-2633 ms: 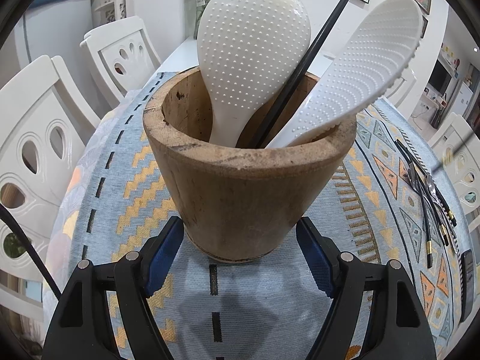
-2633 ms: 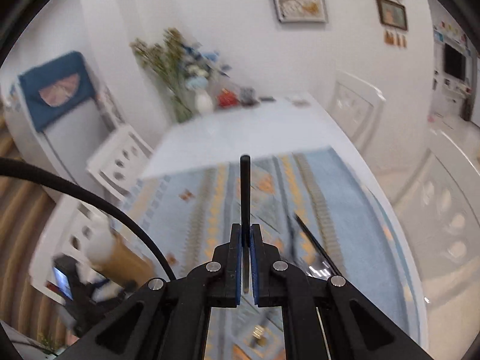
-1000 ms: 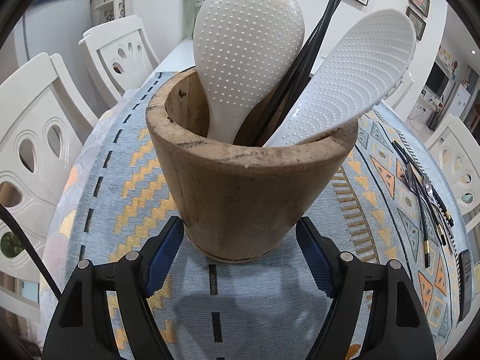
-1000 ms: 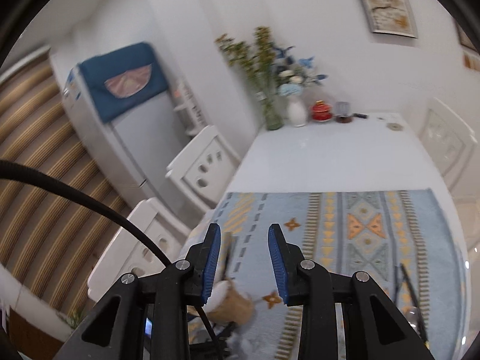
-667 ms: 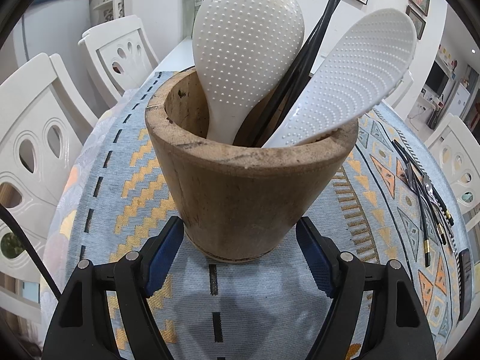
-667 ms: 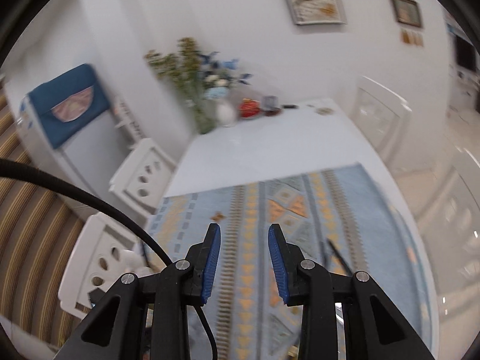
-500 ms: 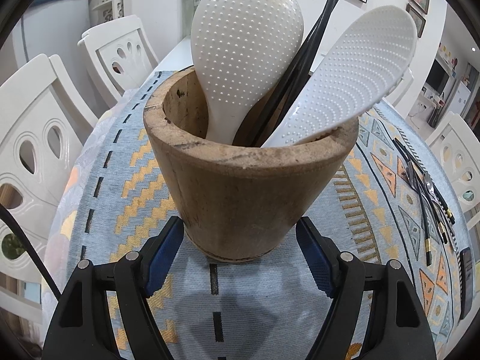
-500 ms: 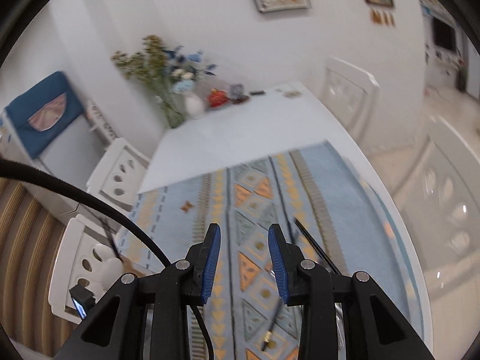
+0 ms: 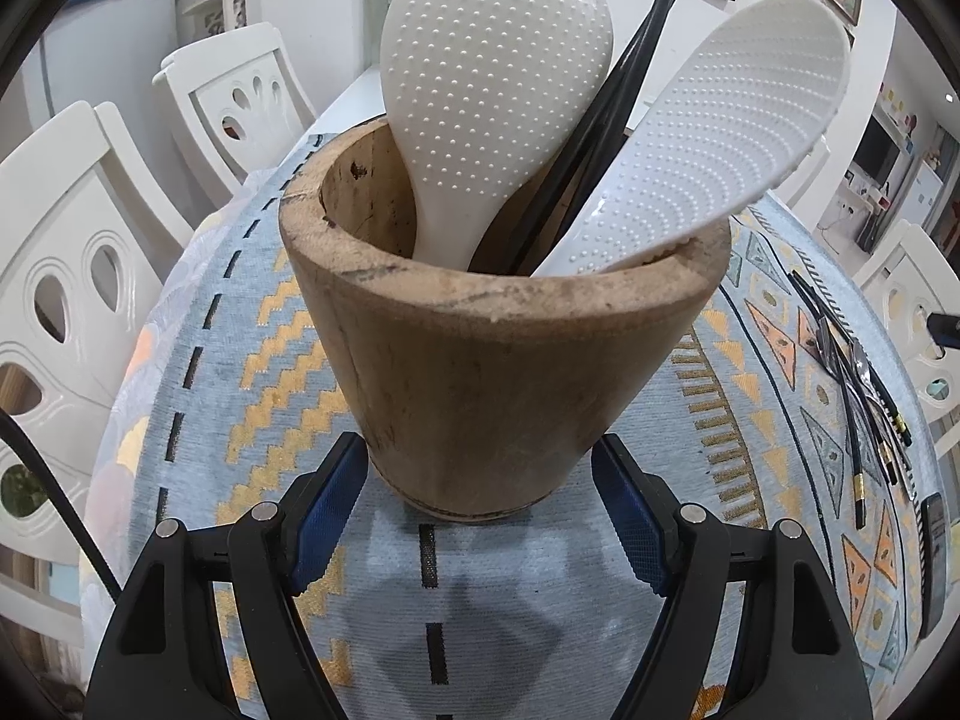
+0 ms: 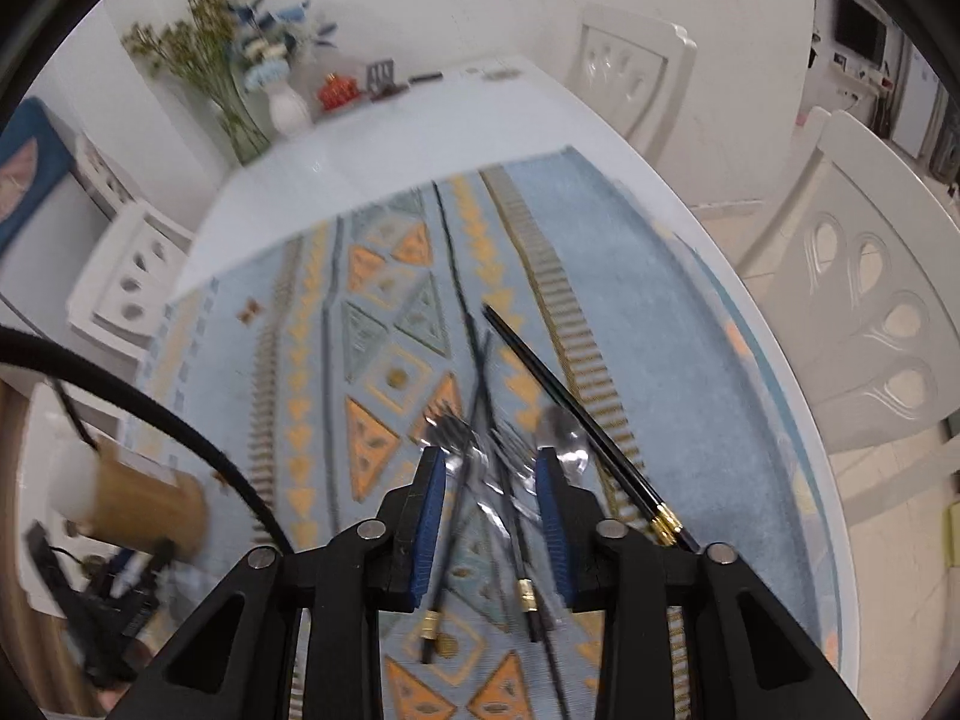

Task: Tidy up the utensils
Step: 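Return the right gripper to the pile over the black chopsticks, then grasp black chopsticks with the right gripper and lift them upright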

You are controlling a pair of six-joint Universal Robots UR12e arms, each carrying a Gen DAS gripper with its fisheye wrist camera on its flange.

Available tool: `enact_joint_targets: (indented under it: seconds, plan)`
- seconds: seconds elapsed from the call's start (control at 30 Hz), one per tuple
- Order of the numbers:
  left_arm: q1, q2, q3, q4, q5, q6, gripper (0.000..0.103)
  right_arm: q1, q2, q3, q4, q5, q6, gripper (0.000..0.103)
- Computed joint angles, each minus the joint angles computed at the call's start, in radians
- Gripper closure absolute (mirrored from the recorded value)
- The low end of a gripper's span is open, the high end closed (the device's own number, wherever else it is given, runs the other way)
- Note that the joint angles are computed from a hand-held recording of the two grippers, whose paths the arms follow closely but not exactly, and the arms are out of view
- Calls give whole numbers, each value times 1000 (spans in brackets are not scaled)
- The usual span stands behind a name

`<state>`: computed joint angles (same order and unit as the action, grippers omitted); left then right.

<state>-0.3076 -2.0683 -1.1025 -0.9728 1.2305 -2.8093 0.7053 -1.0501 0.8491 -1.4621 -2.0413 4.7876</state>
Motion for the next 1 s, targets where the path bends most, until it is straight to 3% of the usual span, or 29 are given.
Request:
enact_joint_targets:
  seconds: [0.07, 0.13, 0.2, 0.3, 0.4, 0.53, 0.7, 0.87, 1.0]
  plan:
    - [-1, 1, -3, 6, 3, 0, 27, 6, 44, -75, 139, -29, -12, 85]
    - [-1, 2, -5, 9, 2, -1, 27, 2, 57, -87, 159, -5, -48, 87]
    - [1, 0, -2, 4, -3, -4, 27, -2, 47, -56, 105, 23, -74, 87]
    - [3, -1, 1, -3, -8, -6, 27, -14, 11, 36, -48, 91, -97, 87]
    - [3, -1, 2, -4, -8, -5, 27, -26, -14, 114, -183, 124, -95, 87]
    - [2, -2, 3, -7, -5, -5, 27, -52, -34, 175, -287, 146, -59, 87]
    - [2, -1, 1, -4, -6, -7, 27, -75, -52, 206, -298, 110, 16, 87]
    - [2, -1, 1, -4, -6, -8, 27, -119, -58, 243, -341, 171, -11, 87]
    - [1, -1, 3, -6, -5, -11, 27, -125, -55, 253, -339, 163, 4, 87]
